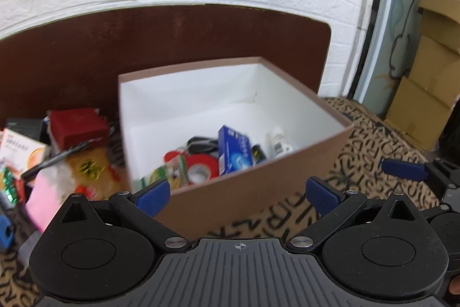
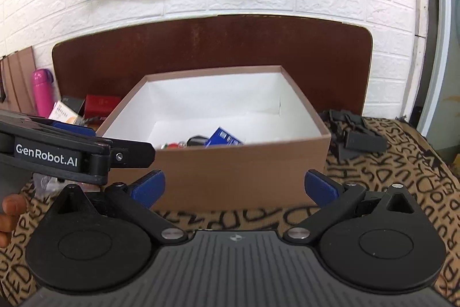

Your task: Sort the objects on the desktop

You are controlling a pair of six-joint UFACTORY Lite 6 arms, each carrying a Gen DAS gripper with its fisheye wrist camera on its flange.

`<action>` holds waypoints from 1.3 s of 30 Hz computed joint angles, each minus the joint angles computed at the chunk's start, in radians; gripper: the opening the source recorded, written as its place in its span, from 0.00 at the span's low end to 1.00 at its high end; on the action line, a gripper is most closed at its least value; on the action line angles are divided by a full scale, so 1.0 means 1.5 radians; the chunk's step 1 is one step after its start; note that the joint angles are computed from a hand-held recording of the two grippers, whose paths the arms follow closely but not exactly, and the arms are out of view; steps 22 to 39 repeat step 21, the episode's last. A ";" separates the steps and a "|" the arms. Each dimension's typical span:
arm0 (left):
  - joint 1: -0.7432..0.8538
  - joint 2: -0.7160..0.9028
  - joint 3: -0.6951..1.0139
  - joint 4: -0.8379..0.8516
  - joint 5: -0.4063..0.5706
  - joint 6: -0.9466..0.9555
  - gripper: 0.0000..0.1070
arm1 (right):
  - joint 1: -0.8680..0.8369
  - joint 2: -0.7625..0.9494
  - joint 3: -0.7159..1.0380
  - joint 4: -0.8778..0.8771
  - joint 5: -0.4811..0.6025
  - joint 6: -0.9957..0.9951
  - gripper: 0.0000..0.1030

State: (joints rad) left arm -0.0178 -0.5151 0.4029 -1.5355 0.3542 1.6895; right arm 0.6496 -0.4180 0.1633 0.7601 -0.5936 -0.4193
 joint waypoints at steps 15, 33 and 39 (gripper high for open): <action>0.141 -0.216 -0.077 0.227 0.145 -0.189 0.96 | 0.254 -0.096 -0.028 0.359 -0.114 -0.222 1.00; 0.186 -0.213 -0.082 0.220 0.206 -0.177 0.96 | 0.284 -0.107 -0.030 0.394 -0.131 -0.237 1.00; 0.186 -0.213 -0.082 0.220 0.206 -0.177 0.96 | 0.284 -0.107 -0.030 0.394 -0.131 -0.237 1.00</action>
